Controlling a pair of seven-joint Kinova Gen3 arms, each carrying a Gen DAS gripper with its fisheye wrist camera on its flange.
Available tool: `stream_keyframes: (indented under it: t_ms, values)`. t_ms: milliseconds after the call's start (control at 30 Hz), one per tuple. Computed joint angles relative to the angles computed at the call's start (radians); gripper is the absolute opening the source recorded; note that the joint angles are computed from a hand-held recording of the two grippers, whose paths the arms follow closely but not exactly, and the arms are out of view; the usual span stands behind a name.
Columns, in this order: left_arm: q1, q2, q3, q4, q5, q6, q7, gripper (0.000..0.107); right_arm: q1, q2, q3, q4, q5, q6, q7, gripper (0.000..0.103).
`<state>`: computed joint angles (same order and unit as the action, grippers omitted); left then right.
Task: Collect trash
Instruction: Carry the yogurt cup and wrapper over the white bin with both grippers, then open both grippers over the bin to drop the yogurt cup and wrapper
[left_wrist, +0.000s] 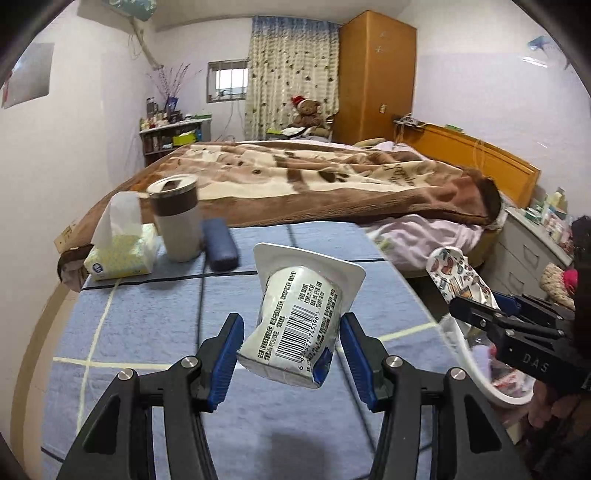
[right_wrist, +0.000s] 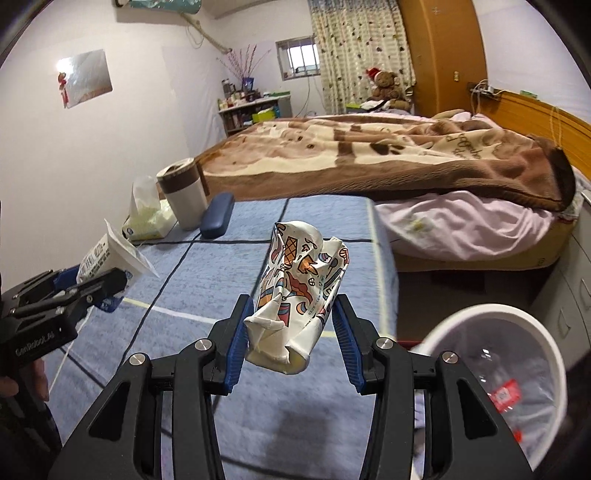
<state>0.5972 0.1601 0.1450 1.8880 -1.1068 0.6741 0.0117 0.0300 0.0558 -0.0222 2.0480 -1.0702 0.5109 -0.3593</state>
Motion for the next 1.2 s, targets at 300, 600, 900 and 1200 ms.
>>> stream_keyframes:
  t_ms: [300,600,900,1200]
  values:
    - [0.111,0.031,0.045,-0.048,-0.057,0.061,0.100,0.054,0.058,-0.055,0.078,0.047,-0.063,0.039,0.112,0.046]
    - [0.201,0.090,0.038,-0.124,-0.084,0.071,0.115,0.054,0.112,-0.076,0.146,0.080,-0.111,0.059,0.199,0.046]
    - [0.268,0.189,-0.015,-0.234,-0.036,0.002,0.051,0.054,0.190,-0.045,0.173,0.070,-0.087,0.058,0.217,0.046]
    - [0.315,0.296,-0.071,-0.349,0.090,-0.059,-0.066,0.054,0.250,0.007,0.153,0.035,0.001,0.052,0.162,0.046]
